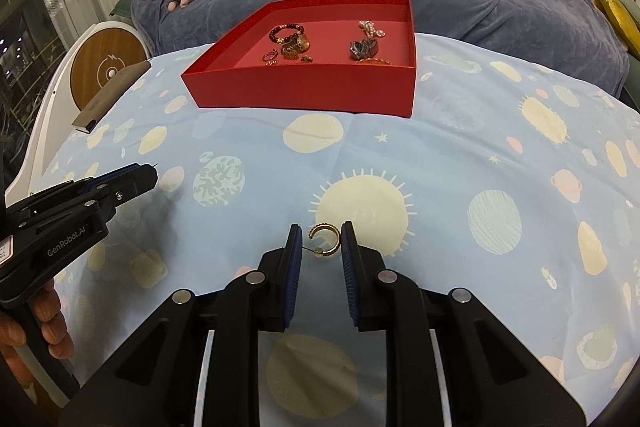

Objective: Organize jewelry
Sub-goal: 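Carry both hoop earrings into the red tray and open both tools, then lift both open tools away from the red tray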

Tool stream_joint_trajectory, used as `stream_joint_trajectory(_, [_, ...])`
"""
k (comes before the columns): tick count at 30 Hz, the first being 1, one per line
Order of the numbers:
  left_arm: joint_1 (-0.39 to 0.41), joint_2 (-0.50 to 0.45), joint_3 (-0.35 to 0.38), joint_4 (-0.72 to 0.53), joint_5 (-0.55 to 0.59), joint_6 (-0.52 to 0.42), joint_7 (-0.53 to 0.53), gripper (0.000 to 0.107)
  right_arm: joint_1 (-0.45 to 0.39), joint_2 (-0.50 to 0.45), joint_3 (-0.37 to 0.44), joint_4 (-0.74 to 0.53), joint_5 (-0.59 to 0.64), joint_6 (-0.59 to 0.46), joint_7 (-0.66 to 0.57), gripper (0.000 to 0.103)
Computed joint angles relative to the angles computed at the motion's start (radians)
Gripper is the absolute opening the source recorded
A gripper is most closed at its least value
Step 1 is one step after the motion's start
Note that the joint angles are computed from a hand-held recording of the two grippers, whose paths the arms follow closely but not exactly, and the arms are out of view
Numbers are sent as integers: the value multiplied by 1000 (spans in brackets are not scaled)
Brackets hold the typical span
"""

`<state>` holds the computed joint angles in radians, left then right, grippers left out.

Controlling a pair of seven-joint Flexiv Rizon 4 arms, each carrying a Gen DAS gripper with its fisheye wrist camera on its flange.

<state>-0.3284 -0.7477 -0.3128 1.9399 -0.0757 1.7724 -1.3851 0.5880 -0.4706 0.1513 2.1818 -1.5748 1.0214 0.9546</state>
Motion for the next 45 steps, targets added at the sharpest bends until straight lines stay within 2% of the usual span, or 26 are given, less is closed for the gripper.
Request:
stream_joint_trajectory(5, [17, 14, -34, -11, -1, 3, -11, 14, -4, 30, -2, -2, 10, -19, -24, 19])
stream_joint_trajectory(9, [17, 21, -46, -71, -6, -38, 4, 14, -24, 63, -9, -8, 4, -34, -75, 19])
stream_joint_trajectory(12, [-26, 15, 3, -140, -19, -51, 20, 14, -66, 76, -25, -20, -17, -10, -95, 19])
stream_joint_trajectory(16, [-90, -39, 73, -276, -48, -117, 46, 14, -111, 72, -43, -59, -36, 7, -129, 19])
stream_joint_trajectory(20, [-156, -129, 143, -434, -79, -184, 50, 14, -147, 26, -66, -121, -43, 42, -160, 19])
stream_joint_trajectory(28, [-202, -276, 197, -667, -96, -291, 47, 14, -175, -106, -115, -243, -21, 133, -204, 19])
stream_joint_trajectory(33, [-219, -340, 223, -771, -91, -357, 27, 15, -167, -160, -145, -282, -7, 168, -219, 19])
stream_joint_trajectory(37, [-225, -359, 240, -801, -78, -375, 4, 15, -155, -184, -161, -296, 18, 178, -243, 21])
stream_joint_trajectory(40, [-237, -358, 267, -802, -61, -366, -22, 24, -137, -176, -169, -289, 24, 160, -254, 21])
stream_joint_trajectory(41, [-242, -355, 277, -799, -55, -363, -33, 35, -135, -167, -170, -280, 22, 155, -251, 21])
stream_joint_trajectory(42, [-244, -348, 281, -788, -49, -353, -43, 40, -134, -158, -169, -274, 16, 153, -244, 21])
stream_joint_trajectory(45, [-242, -315, 280, -741, -34, -333, -57, 41, -129, -111, -156, -237, -13, 125, -206, 32])
